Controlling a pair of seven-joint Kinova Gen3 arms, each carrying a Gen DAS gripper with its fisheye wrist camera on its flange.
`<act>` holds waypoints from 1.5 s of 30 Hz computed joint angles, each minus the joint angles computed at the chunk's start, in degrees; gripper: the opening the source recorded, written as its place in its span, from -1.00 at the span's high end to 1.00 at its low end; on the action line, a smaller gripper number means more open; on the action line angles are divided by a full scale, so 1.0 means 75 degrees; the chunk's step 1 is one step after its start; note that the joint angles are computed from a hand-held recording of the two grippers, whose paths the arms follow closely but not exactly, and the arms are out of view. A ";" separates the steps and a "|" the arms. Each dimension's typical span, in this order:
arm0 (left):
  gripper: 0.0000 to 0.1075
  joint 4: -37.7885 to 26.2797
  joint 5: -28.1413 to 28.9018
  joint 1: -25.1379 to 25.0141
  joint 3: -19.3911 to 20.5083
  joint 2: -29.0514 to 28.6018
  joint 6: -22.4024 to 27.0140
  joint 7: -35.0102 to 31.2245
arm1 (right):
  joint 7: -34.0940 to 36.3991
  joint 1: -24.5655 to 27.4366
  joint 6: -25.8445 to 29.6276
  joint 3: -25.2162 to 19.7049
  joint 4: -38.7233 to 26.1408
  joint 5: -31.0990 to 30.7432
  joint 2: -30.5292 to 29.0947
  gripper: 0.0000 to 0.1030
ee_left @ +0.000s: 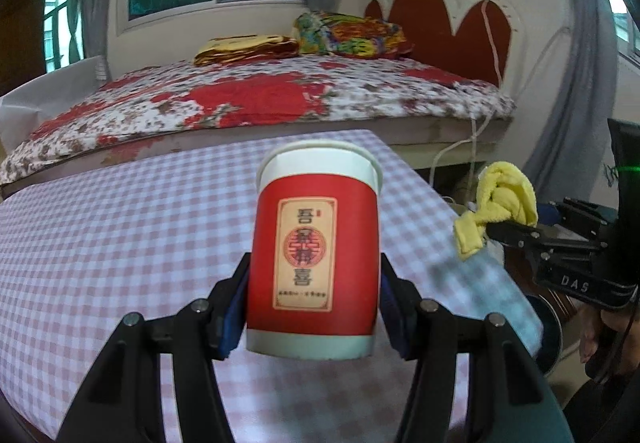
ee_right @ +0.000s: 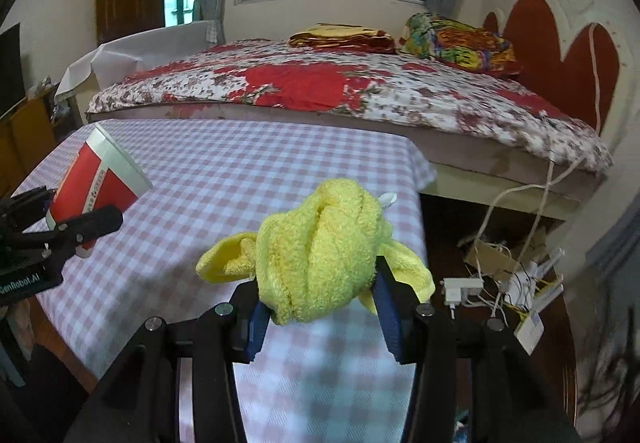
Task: Collect trash
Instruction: 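Carry the red cup and yellow towel with both grippers over the black bin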
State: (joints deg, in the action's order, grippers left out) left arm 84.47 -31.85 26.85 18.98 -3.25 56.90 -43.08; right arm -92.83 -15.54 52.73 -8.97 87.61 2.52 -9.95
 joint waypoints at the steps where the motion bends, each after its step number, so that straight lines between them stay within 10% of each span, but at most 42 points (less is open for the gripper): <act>1: -0.08 -0.0029 0.0014 0.0048 0.0053 0.0036 -0.0006 0.0014 | 0.0009 0.0017 0.0032 0.0037 0.0054 -0.0023 -0.0097 0.05; 45: -0.09 -0.2339 0.0749 0.3503 -0.0618 0.2541 -0.0009 -0.1250 | 0.1845 0.2169 0.1153 0.3056 0.1856 -0.0744 -0.2760 0.05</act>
